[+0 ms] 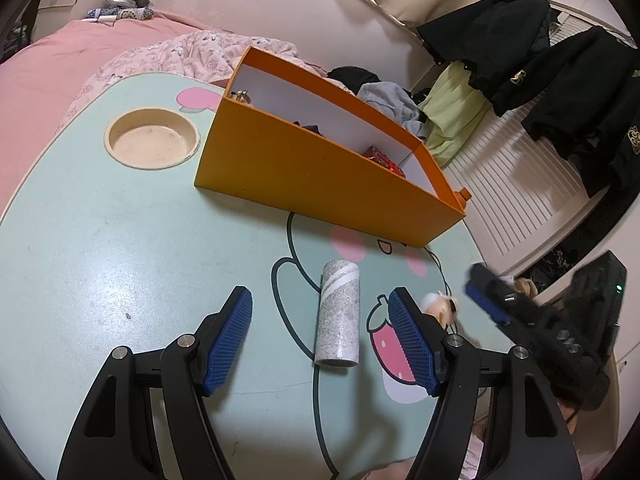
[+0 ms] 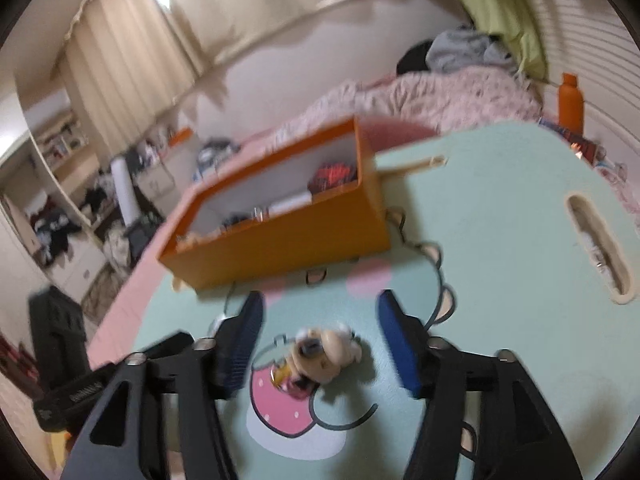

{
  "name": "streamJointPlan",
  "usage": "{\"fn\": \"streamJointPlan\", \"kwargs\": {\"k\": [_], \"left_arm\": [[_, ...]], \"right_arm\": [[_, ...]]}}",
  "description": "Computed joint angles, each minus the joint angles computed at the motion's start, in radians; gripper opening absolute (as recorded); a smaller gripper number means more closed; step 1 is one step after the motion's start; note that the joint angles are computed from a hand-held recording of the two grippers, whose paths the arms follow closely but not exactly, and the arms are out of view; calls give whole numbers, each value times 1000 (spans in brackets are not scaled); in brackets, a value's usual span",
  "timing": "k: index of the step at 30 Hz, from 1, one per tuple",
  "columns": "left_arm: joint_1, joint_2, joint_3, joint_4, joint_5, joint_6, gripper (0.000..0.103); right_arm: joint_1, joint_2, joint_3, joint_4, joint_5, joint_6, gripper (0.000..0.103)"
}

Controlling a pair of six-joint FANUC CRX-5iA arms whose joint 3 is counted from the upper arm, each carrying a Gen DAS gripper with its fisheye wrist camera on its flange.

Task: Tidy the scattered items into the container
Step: 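Lower the figurine onto the table with the right gripper and release, then grasp the black cloth bag inside the orange box with the left gripper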

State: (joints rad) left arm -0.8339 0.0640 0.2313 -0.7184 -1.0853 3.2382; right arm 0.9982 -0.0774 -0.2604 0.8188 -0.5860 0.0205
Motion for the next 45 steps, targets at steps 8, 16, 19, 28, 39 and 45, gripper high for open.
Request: {"fn": "streamJointPlan", "kwargs": {"k": [8, 16, 19, 28, 39, 45], "left_arm": [[-17, 9, 43, -32, -39, -36, 71], [80, 15, 159, 71, -78, -269, 74], [201, 58, 256, 258, -144, -477, 74], [384, 358, 645, 505, -521, -783, 59], [397, 473, 747, 471, -630, -787, 42], [391, 459, 722, 443, -616, -819, 30]], "right_arm": [[8, 12, 20, -21, -18, 25, 78], [7, -8, -23, 63, -13, -51, 78], [-2, -18, -39, 77, 7, -84, 78], [-5, -15, -29, 38, 15, -61, 69], [-17, -26, -46, 27, 41, -87, 69], [-17, -28, -48, 23, 41, -88, 69]]}}
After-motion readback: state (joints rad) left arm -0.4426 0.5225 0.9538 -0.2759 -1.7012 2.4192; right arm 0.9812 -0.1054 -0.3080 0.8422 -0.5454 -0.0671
